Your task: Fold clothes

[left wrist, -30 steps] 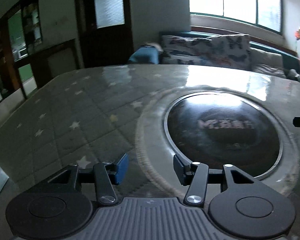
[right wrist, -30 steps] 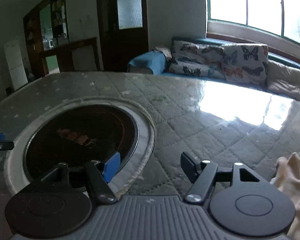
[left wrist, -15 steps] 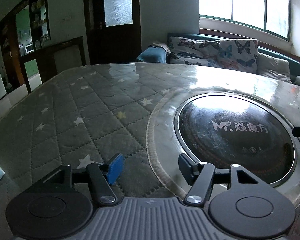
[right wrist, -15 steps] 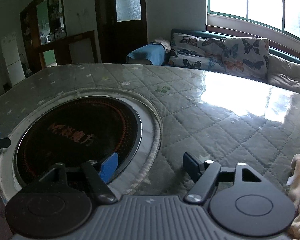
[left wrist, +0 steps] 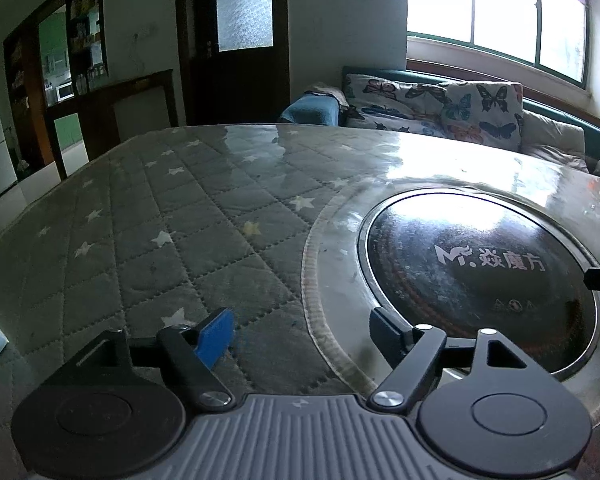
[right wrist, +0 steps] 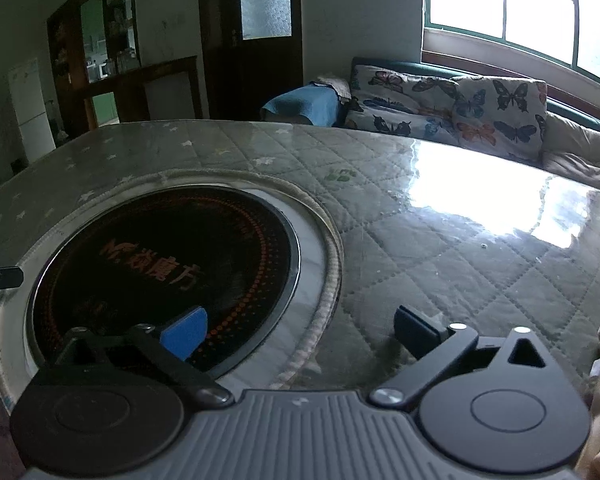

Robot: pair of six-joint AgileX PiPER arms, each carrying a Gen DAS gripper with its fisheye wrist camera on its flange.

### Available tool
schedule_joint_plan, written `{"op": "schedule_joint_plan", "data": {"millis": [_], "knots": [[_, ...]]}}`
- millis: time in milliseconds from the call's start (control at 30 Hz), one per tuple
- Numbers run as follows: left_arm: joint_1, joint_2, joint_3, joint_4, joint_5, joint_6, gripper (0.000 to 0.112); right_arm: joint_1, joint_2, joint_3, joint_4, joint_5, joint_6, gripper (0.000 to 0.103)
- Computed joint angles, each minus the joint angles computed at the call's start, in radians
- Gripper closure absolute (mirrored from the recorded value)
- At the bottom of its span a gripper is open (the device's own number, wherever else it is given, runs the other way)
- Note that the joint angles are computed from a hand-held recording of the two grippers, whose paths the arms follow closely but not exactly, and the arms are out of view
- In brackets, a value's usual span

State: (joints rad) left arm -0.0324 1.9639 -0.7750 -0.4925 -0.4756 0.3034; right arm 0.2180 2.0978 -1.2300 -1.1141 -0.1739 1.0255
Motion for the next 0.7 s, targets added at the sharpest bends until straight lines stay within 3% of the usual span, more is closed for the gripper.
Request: {"op": "schedule_joint_plan", "data": {"millis": [467,700], "knots": [[0.006,0.005,-0.020,-0.009,0.027,0.009,0.020,0.018,0.005,-0.012,-0.013,0.037,-0.001,0.000],[0.003,0.010,-0.029,-0.019,0.039,0.025,0.015,0.029,0.008,-0.012,0.052,0.055,-0.073,0.000]]}}
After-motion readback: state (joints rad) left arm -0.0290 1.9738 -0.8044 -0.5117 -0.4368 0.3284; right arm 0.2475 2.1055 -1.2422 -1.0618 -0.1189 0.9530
